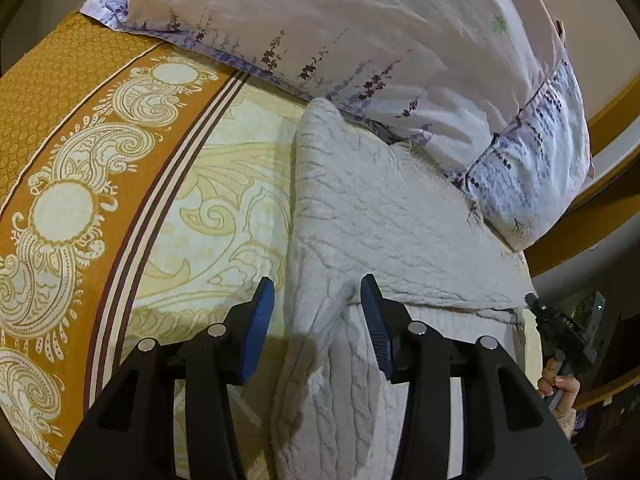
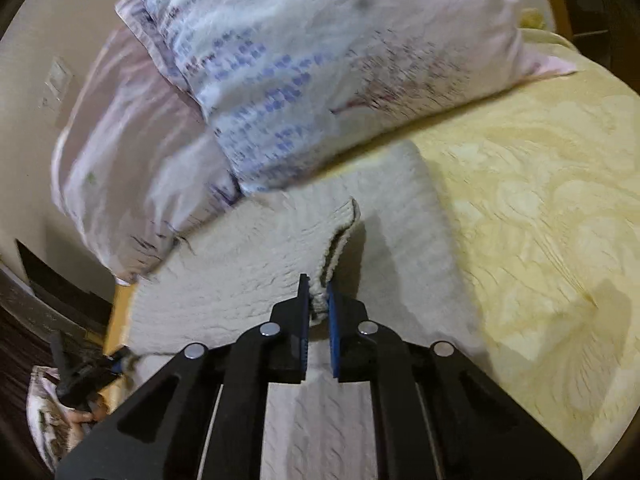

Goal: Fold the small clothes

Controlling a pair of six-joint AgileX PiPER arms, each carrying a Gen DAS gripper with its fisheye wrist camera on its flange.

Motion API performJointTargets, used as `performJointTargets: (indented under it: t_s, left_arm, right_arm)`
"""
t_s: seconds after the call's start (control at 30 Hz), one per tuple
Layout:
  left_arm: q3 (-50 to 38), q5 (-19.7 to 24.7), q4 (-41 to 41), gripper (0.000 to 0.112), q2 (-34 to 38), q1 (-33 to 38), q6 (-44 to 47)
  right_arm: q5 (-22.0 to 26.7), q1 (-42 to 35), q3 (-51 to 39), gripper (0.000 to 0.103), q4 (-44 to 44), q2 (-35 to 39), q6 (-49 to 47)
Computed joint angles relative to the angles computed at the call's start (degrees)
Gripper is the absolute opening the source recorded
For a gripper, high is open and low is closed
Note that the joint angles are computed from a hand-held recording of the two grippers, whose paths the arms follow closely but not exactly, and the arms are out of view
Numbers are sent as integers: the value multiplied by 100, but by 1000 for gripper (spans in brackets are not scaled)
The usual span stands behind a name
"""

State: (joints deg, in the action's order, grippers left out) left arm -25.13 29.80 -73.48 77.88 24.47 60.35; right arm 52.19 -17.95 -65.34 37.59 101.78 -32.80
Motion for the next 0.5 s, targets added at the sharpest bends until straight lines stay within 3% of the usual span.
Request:
performJointTargets:
  t_s: [0.13, 0.23, 0.3, 0.5]
  left_arm:
    - [62, 77, -125, 45, -19, 82, 165]
    - [234, 278, -115, 45, -246, 235, 301]
    - [409, 433, -4, 49, -491, 385, 371]
    - [1120, 1263, 190, 54, -1114, 1332, 868]
  right_arm:
    - [-170, 105, 35, 9, -280, 244, 232]
    - [143, -103, 44, 27, -88, 84, 3]
    - [453, -388, 95, 47, 105, -85, -346]
    - [1392, -1563, 324, 52, 4, -475, -969]
